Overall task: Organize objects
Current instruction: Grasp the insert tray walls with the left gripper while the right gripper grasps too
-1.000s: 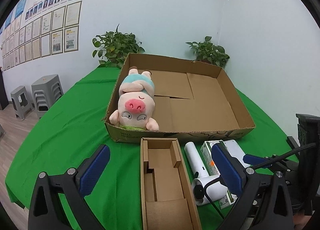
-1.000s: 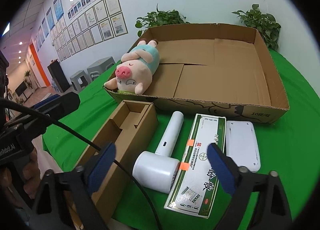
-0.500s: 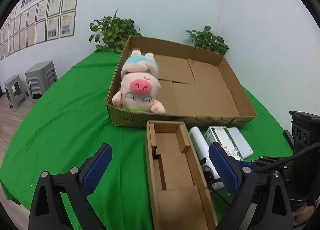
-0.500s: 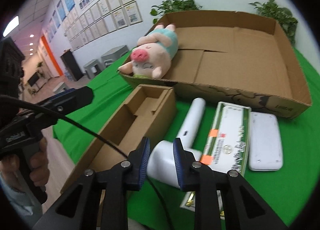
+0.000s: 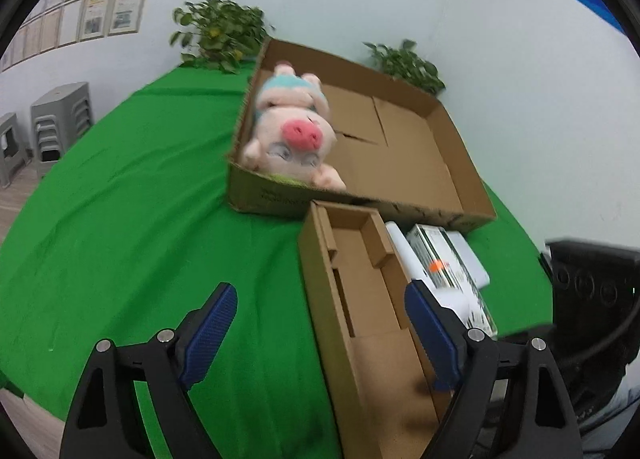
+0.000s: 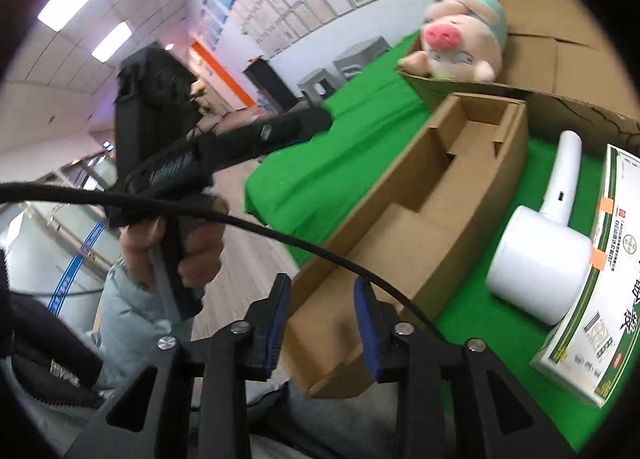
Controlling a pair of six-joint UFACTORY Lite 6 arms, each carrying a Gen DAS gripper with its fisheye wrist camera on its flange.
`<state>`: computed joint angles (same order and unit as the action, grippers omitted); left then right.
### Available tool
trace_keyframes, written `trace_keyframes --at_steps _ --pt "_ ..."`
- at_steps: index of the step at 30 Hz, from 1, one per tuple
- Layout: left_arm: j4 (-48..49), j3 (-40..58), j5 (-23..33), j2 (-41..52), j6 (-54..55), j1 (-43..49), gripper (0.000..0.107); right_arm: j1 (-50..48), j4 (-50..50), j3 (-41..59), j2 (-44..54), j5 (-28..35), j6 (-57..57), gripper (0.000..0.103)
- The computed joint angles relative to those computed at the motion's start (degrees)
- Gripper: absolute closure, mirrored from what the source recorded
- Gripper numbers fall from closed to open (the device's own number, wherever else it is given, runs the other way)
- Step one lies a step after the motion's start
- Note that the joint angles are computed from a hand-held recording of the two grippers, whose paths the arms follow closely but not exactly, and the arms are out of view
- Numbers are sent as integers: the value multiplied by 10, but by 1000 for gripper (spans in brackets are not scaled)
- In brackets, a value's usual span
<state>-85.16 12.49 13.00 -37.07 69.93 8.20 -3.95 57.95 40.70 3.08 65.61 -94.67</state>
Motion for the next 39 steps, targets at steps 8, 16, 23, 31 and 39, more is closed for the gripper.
trace_keyframes --at_steps 8,16,23,31,39 --pt "-252 44 25 171 253 -12 50 39 -7 7 -27 -70 -3 68" --pt "-323 52 18 212 313 -47 91 -11 -67 7 -72 -13 -57 51" --pt "-390 53 -53 188 346 -107 96 -29 -52 23 -88 -93 -82 46" --pt "-469 39 -50 176 398 -105 97 49 -37 119 1 -177 -46 46" --pt "-517 30 -73 156 429 -119 98 100 -6 76 3 -246 55 47"
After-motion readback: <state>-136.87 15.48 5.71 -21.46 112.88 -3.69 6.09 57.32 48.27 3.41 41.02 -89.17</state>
